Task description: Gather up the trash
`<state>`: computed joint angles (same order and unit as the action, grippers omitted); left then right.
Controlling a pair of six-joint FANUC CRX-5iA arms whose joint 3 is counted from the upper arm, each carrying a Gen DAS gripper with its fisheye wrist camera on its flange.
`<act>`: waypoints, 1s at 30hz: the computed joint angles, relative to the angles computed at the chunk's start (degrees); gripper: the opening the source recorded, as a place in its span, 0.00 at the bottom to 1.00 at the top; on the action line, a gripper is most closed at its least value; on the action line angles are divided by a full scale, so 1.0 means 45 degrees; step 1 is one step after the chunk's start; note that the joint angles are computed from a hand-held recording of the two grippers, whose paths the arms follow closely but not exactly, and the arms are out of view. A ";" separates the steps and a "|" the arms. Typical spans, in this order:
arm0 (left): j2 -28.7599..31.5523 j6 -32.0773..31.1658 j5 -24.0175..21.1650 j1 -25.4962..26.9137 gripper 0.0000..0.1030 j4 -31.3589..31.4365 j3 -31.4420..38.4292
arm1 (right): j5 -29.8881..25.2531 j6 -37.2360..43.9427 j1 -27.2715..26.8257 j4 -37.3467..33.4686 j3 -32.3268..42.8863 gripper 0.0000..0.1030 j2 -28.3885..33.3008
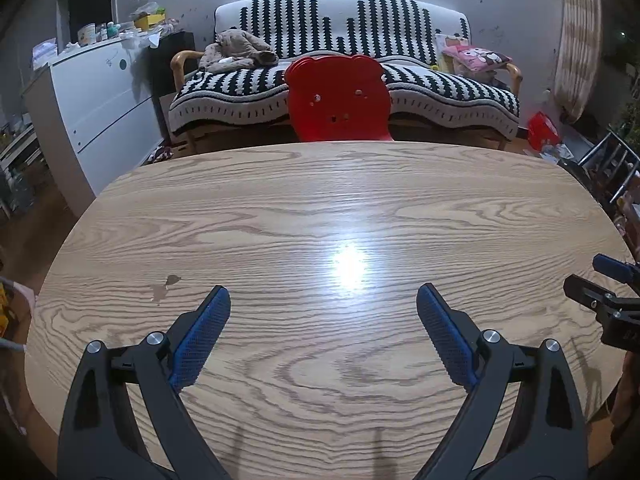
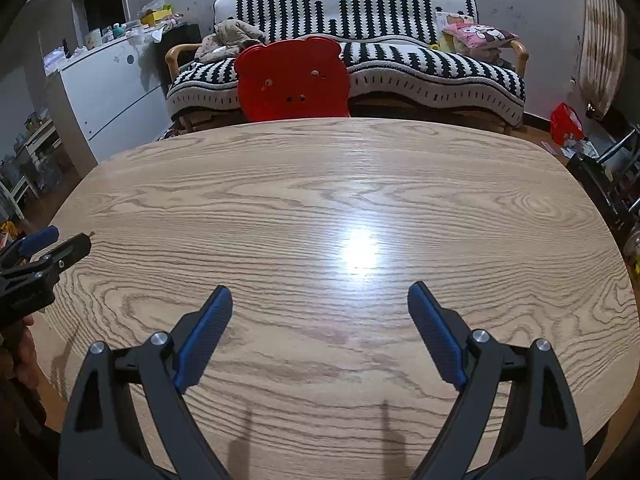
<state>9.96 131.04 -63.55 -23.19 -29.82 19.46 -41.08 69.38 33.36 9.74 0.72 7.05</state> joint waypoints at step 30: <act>0.0056 0.0078 -0.0084 -0.0056 0.89 -0.0086 0.0003 | 0.0058 -0.0002 -0.0104 0.0078 -0.0154 0.84 -0.0207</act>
<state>10.21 131.39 -63.93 -23.44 -30.21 19.47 -40.82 69.37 32.90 10.09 0.02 6.12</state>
